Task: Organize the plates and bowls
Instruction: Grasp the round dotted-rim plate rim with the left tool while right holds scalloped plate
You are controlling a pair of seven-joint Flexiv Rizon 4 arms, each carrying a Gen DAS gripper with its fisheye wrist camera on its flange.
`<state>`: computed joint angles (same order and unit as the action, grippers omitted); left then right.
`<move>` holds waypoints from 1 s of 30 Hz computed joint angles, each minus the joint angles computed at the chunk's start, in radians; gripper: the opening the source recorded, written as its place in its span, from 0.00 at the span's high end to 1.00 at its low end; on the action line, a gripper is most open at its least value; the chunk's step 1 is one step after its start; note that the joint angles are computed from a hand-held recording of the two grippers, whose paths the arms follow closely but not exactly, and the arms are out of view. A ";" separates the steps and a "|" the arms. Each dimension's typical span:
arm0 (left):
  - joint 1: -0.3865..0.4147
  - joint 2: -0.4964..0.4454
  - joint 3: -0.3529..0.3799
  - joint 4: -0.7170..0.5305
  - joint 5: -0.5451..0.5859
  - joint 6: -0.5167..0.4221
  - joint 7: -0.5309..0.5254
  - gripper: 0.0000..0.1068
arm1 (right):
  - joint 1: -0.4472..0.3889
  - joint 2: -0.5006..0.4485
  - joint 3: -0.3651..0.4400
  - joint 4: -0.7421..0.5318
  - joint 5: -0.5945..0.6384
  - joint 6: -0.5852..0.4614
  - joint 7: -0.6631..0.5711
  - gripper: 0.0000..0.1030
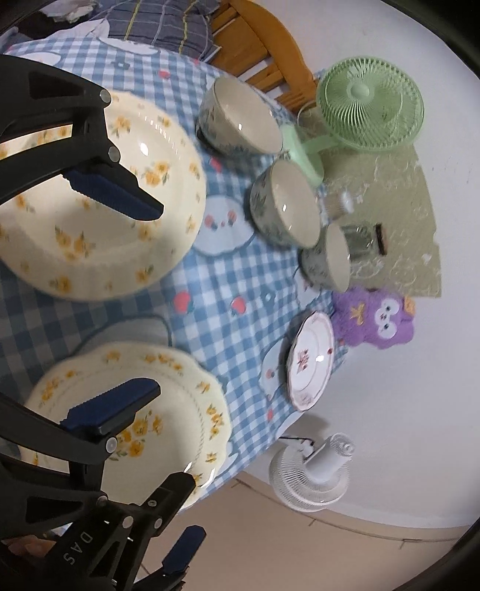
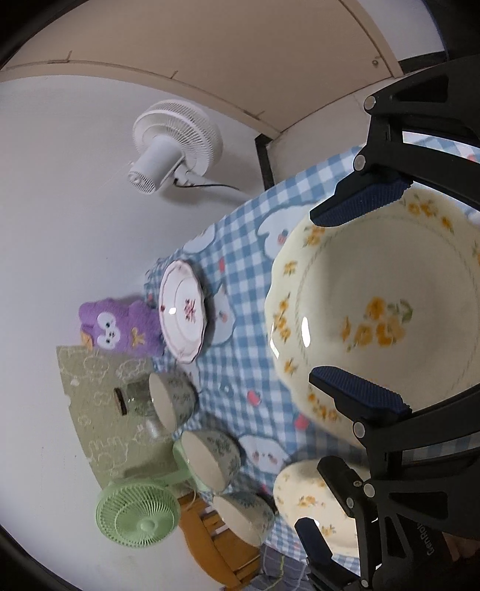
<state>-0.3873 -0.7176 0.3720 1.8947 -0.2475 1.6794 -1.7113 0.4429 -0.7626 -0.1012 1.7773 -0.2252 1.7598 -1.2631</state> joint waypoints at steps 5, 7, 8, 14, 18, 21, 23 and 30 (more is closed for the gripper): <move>0.039 0.036 -0.011 0.060 -0.002 0.058 0.010 0.16 | 0.075 0.014 -0.042 0.011 0.017 0.015 0.005 0.22; 0.042 0.045 -0.004 0.080 -0.015 0.072 0.024 0.16 | 0.100 0.017 -0.050 0.011 0.020 0.022 0.003 0.22; 0.035 0.048 0.010 0.088 -0.023 0.075 0.031 0.16 | 0.110 0.019 -0.049 0.011 0.022 0.028 0.002 0.22; 0.024 0.066 0.054 0.140 -0.083 0.100 0.070 0.16 | 0.164 0.024 -0.058 0.006 0.028 0.045 -0.019 0.21; 0.049 0.082 0.040 0.174 -0.121 0.129 0.094 0.15 | 0.190 0.022 -0.061 -0.009 0.027 0.038 -0.032 0.19; 0.074 0.091 0.022 0.199 -0.145 0.155 0.118 0.14 | 0.198 0.017 -0.055 -0.021 0.021 0.030 -0.038 0.18; 0.096 0.096 0.001 0.212 -0.159 0.170 0.137 0.14 | 0.195 0.012 -0.041 -0.032 0.013 0.022 -0.041 0.18; 0.164 0.095 -0.055 0.237 -0.194 0.193 0.198 0.14 | 0.114 -0.022 0.084 -0.084 -0.057 -0.023 -0.059 0.18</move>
